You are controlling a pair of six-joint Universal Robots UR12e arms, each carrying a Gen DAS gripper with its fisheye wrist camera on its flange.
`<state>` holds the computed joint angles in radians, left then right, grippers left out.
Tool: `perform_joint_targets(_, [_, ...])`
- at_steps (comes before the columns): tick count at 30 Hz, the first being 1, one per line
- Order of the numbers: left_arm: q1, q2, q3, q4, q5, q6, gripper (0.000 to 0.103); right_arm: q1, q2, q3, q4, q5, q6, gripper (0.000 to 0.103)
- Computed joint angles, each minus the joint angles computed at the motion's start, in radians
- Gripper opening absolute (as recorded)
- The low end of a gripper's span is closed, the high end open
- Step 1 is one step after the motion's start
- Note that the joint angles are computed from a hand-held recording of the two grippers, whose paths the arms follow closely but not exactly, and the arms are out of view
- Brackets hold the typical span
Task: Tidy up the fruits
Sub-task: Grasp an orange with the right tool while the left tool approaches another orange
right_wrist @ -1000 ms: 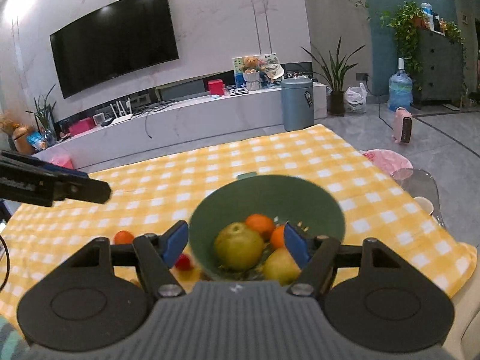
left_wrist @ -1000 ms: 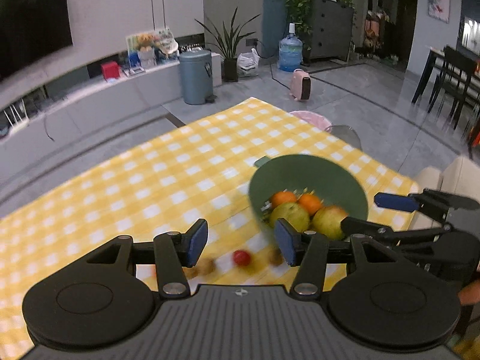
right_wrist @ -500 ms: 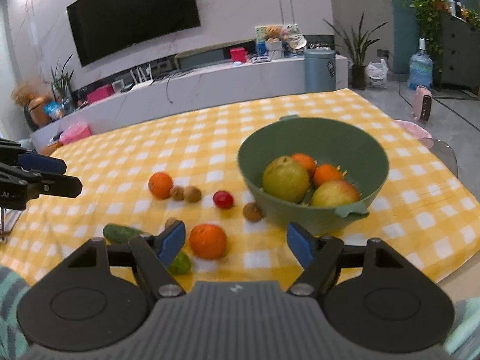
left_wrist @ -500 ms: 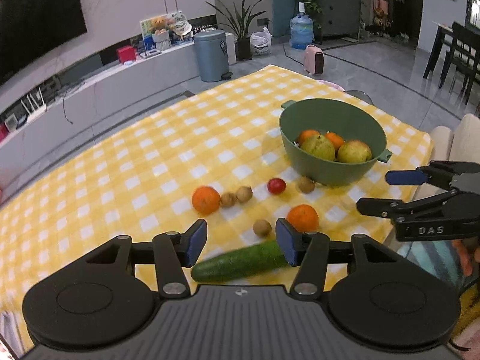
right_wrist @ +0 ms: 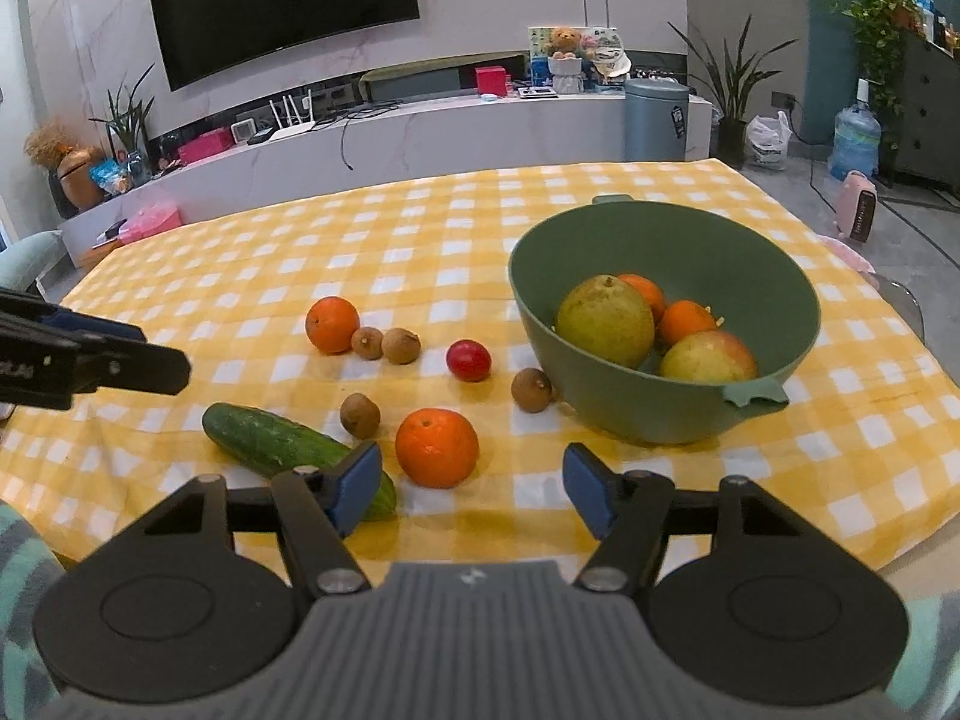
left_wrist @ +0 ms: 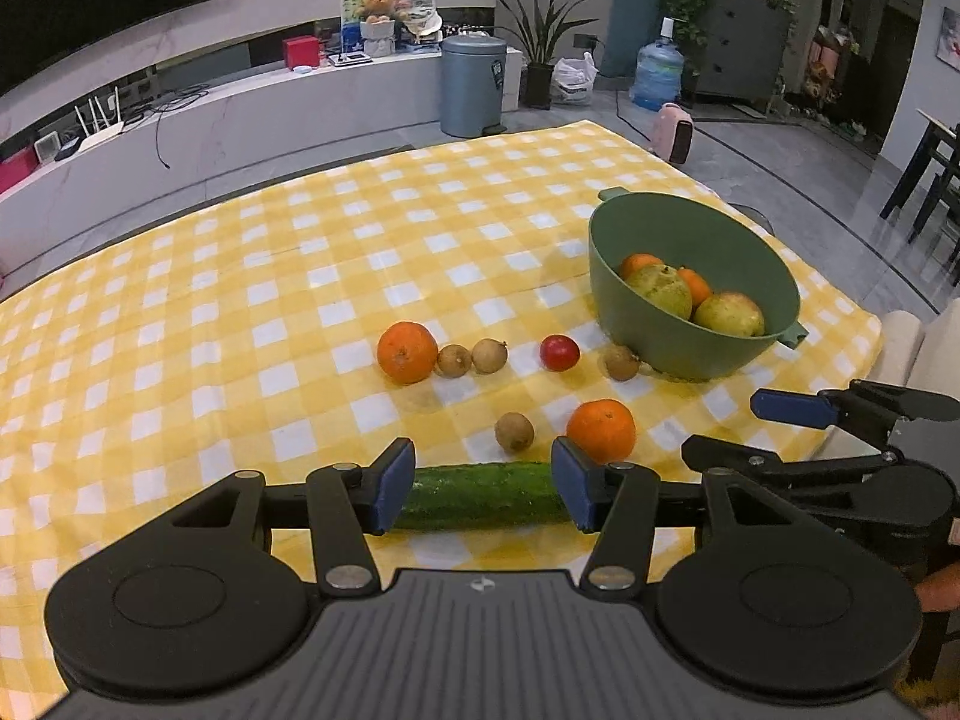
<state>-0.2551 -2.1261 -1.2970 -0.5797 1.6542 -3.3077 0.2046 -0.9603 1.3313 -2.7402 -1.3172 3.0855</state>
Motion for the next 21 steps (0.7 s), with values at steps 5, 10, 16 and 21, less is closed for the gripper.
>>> perform_joint_targets(5, [0.003, -0.006, 0.005, 0.002, -0.005, 0.002, 0.062, 0.001, 0.013, -0.016, 0.01, 0.015, 0.005, 0.062])
perform_joint_targets(10, [0.007, -0.013, 0.009, 0.005, -0.009, -0.003, 0.062, 0.005, 0.036, -0.048, 0.041, 0.023, -0.002, 0.054])
perform_joint_targets(16, [0.015, -0.023, 0.015, 0.005, -0.021, -0.015, 0.062, 0.012, 0.068, -0.091, 0.079, 0.032, -0.018, 0.05])
perform_joint_targets(21, [0.02, -0.033, 0.028, -0.007, -0.026, -0.011, 0.062, 0.019, 0.093, -0.125, 0.117, 0.027, -0.034, 0.048])
